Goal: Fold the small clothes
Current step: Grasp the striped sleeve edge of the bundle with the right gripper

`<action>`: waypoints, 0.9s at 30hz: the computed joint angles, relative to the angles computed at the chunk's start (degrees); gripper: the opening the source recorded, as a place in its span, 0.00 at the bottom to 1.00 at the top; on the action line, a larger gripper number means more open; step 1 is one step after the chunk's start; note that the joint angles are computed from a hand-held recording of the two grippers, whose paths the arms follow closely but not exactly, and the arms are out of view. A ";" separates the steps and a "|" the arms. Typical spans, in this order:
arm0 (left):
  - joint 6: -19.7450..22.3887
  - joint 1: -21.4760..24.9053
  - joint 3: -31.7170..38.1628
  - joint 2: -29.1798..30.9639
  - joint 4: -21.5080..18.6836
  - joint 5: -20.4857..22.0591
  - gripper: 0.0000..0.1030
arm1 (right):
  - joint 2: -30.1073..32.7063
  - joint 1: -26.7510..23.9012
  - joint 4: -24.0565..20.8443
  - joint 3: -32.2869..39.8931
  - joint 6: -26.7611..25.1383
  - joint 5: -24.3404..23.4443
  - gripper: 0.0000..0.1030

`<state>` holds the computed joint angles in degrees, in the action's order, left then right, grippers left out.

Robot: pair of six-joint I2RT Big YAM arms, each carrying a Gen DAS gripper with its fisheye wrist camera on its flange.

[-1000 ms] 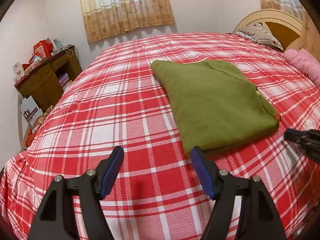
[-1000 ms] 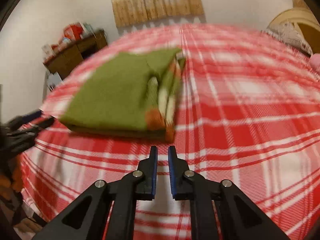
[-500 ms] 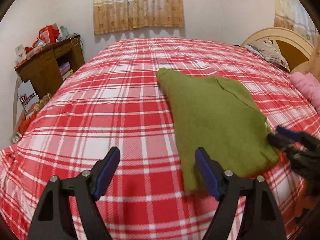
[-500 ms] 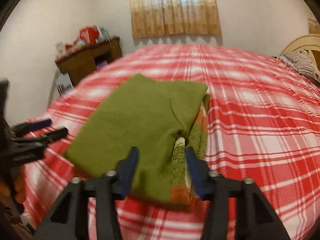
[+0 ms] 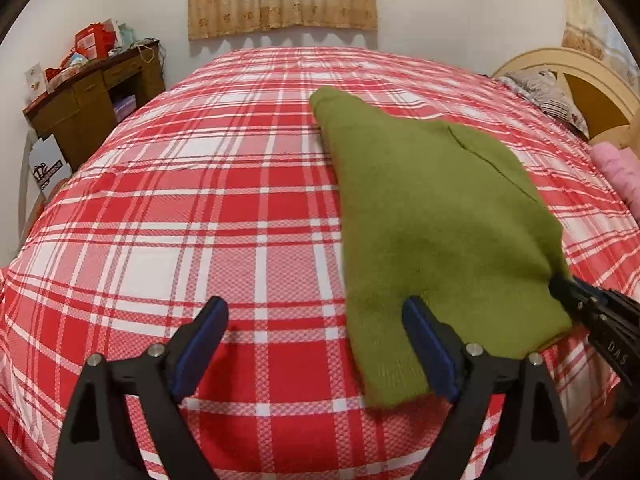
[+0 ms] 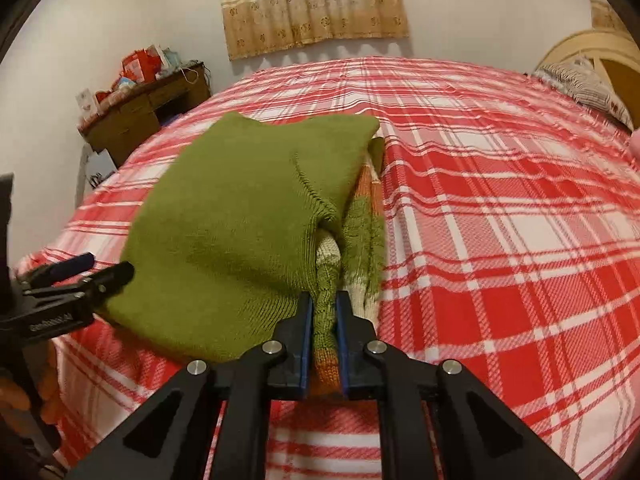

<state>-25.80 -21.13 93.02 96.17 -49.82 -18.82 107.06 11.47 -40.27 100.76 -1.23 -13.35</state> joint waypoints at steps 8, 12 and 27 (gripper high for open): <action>3.84 0.77 4.06 0.85 1.80 -2.98 0.89 | -2.00 -1.53 4.75 1.93 3.40 -4.48 0.12; 3.42 1.16 11.22 5.96 0.28 -3.92 0.89 | 4.17 0.79 0.56 11.50 -1.73 -0.88 0.12; 5.54 -0.08 16.37 12.93 -0.28 -7.85 0.90 | 15.50 0.47 -4.69 24.04 -2.31 0.57 0.14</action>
